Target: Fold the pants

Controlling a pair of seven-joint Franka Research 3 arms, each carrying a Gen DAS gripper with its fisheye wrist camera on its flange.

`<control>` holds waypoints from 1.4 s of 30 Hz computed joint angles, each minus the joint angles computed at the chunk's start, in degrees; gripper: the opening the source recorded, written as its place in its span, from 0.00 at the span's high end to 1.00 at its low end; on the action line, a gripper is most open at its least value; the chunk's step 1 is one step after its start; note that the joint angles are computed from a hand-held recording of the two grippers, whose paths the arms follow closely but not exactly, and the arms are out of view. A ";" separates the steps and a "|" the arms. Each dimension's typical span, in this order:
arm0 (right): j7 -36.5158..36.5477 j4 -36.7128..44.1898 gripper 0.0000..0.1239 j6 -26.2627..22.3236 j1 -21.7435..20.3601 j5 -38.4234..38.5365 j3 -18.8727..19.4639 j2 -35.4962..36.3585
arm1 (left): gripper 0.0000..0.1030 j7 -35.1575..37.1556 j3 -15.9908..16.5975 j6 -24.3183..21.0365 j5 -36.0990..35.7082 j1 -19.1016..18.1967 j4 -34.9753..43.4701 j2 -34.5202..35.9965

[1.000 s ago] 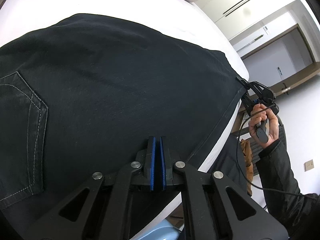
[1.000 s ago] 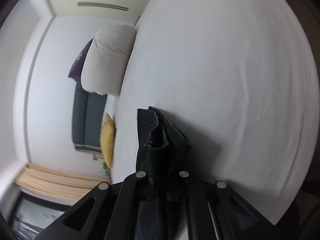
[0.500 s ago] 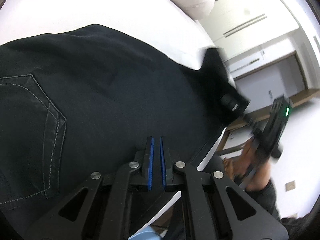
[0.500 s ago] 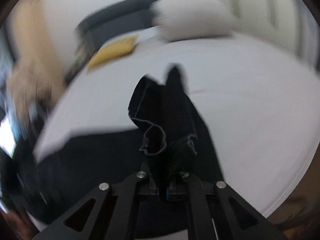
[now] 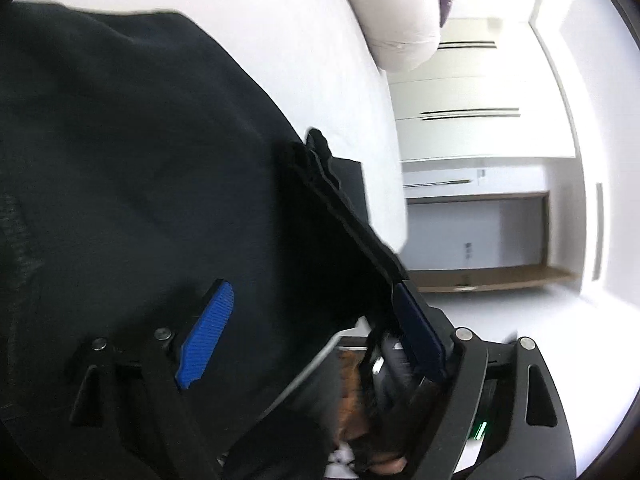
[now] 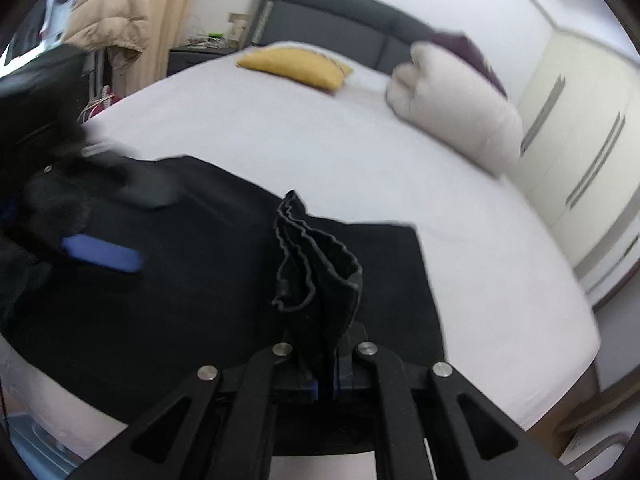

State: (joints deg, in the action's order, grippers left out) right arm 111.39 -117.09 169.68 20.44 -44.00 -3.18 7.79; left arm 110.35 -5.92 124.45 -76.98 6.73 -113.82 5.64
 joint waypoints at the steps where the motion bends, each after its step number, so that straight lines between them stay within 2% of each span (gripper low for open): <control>1: 1.66 -0.46 0.95 0.68 0.82 -3.23 -0.51 -0.66 | 0.18 -0.82 0.04 -0.67 0.00 0.10 1.02 0.81; 7: 5.78 -1.28 0.95 1.88 1.46 -12.34 0.74 -1.69 | 0.18 -2.22 -0.39 -2.70 -1.05 1.77 5.12 3.92; 9: 5.65 -0.79 0.95 1.90 1.43 -12.44 1.55 -1.30 | 0.18 -3.67 -0.39 -3.80 0.12 2.42 5.69 4.58; 11: 5.95 -0.75 0.95 2.33 1.67 -13.61 1.76 -1.27 | 0.22 -3.52 -0.66 -5.10 0.12 3.10 6.17 5.25; 12: 6.14 -0.54 0.95 2.38 1.84 -14.24 1.85 -1.13 | 0.29 -3.04 -0.77 -5.88 0.55 3.38 6.62 5.65; 14: 5.17 0.07 0.95 2.31 2.15 -13.91 2.39 -0.70 | 0.69 -3.16 -0.97 -7.51 2.03 3.83 7.68 6.48; 20: 3.28 -1.40 0.95 3.58 2.98 -15.23 2.82 -1.53 | 0.90 -1.79 -0.67 -8.79 7.50 4.58 7.46 4.35; 27: -3.23 -1.16 0.95 3.91 4.08 -10.89 4.27 -0.57 | 0.91 -0.18 0.96 -8.47 14.97 5.23 7.63 2.64; 29: -4.88 -0.98 0.95 3.55 5.17 -10.19 4.30 0.13 | 0.91 -0.86 0.91 -6.79 16.24 4.87 6.47 2.33; 36: -15.50 -0.63 0.95 1.57 7.33 0.64 4.48 2.92 | 0.91 -1.40 1.97 -4.31 20.70 5.13 2.07 0.22; 40: -21.45 -0.76 0.94 0.55 7.67 7.38 4.51 3.77 | 0.91 -0.99 2.20 -2.68 20.00 4.84 0.27 -0.63; 42: -21.97 -0.67 0.94 0.65 8.68 7.80 3.41 3.87 | 0.91 -0.48 2.33 -1.75 19.07 4.68 -1.27 -1.38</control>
State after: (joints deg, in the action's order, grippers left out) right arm 89.43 -117.76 170.34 29.11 -36.19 0.23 11.66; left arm 109.87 -3.59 122.71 -57.91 11.40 -115.09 4.26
